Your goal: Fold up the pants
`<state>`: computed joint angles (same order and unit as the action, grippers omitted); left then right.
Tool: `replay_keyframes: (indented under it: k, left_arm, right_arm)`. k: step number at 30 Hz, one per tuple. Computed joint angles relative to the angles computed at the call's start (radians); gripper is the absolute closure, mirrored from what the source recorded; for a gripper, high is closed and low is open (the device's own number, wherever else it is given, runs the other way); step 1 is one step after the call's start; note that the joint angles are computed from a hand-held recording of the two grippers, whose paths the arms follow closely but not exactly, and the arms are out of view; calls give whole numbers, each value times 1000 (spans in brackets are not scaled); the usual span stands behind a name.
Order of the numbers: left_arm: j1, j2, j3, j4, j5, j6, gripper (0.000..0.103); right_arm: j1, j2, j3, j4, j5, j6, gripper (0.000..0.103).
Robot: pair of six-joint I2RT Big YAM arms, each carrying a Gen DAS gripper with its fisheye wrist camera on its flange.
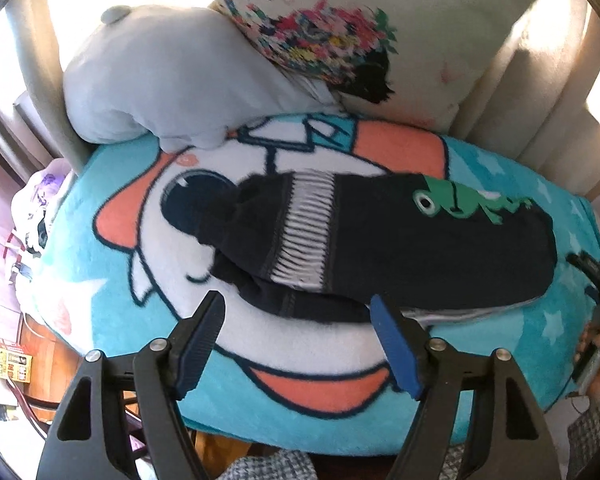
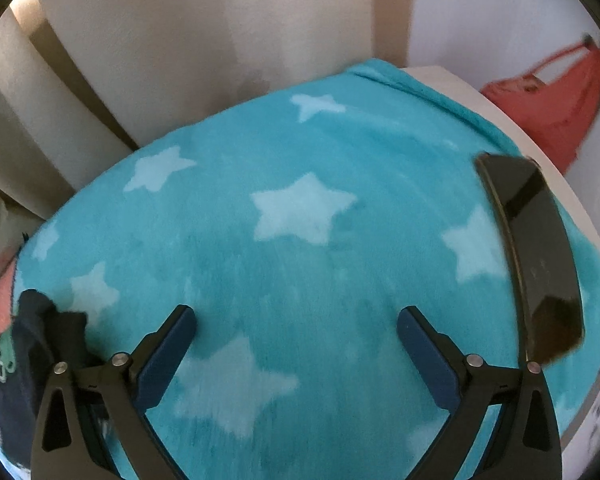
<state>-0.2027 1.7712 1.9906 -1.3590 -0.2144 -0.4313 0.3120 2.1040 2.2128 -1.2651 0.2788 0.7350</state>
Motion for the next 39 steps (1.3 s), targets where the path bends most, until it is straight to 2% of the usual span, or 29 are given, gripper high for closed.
replay_keyframes:
  k: [4, 6, 10, 13, 14, 16, 18, 22, 31, 35, 39]
  left_arm:
    - [78, -6, 8, 11, 50, -28, 28]
    - [119, -11, 4, 17, 90, -44, 28]
    - [156, -12, -16, 15, 96, -31, 30]
    - [174, -4, -41, 10, 210, -37, 47]
    - [179, 4, -46, 2, 274, -46, 57]
    - [190, 19, -56, -2, 406, -61, 68]
    - [190, 32, -64, 0, 494, -77, 69]
    - [186, 75, -45, -11, 599, -95, 69]
    - [177, 191, 91, -70, 634, -110, 69]
    - [179, 217, 122, -80, 645, -128, 69]
    - [187, 224, 129, -84, 663, -158, 69]
  right_arm:
    - [33, -116, -148, 103, 50, -8, 2]
    - [41, -150, -178, 121, 12, -28, 2]
    - [61, -186, -185, 119, -42, -34, 3]
    - [62, -200, -198, 153, -176, 0, 10]
    - [60, -207, -215, 183, -234, 25, 12]
    - [63, -215, -241, 227, -323, 69, 21]
    - [72, -206, -245, 257, -397, 106, 23]
    - [94, -186, -233, 254, -406, 118, 23]
    - [102, -196, -242, 275, -419, 154, 23]
    - [108, -195, -231, 261, -405, 139, 23]
    - [112, -197, -234, 281, -430, 128, 23]
